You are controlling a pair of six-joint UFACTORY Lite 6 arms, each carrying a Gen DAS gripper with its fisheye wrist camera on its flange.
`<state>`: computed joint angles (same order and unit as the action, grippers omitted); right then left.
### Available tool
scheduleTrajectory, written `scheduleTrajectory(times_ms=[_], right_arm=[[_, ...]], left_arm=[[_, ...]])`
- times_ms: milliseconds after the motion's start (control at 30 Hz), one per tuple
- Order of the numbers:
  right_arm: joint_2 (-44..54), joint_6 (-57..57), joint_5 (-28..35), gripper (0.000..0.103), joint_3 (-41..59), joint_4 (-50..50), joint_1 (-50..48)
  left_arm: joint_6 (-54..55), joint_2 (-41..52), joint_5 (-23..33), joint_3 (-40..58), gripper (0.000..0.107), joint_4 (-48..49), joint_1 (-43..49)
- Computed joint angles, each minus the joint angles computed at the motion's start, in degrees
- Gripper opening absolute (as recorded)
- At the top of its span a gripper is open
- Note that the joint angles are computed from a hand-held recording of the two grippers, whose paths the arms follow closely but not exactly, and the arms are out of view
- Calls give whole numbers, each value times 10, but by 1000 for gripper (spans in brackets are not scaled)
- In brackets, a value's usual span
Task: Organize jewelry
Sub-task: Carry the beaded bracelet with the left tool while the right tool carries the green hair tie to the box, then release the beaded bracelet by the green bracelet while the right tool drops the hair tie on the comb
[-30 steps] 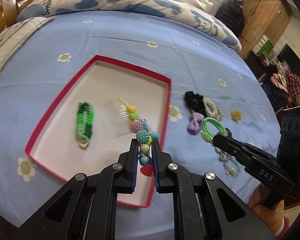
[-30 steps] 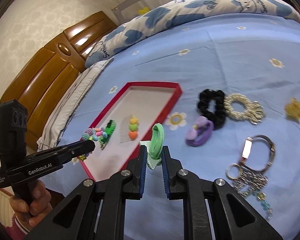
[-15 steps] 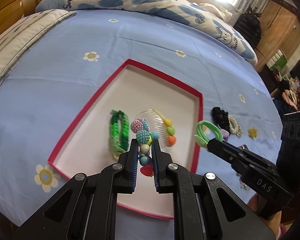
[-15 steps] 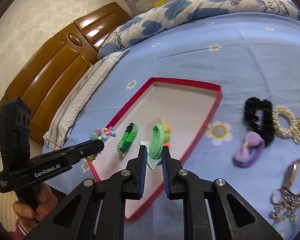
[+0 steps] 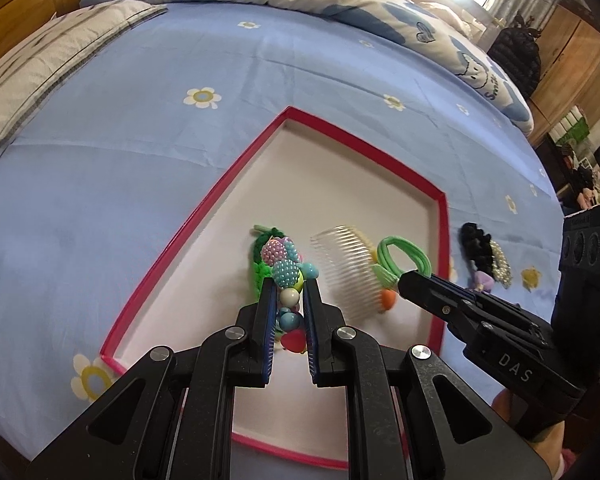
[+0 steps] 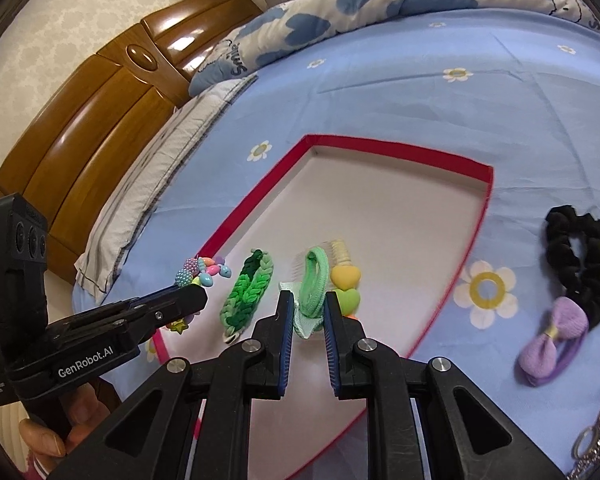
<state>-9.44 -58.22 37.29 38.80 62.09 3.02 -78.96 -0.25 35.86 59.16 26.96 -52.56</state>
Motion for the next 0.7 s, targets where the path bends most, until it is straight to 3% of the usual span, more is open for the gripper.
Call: scheduleTrajectory(times_ms=[533, 700], right_arm=[[48, -16, -30, 19, 11, 13, 26], [49, -7, -30, 25, 12, 7, 25]], left_arm=[[18, 39, -22, -10, 12, -15, 19], [19, 40, -16, -7, 17, -13, 15]])
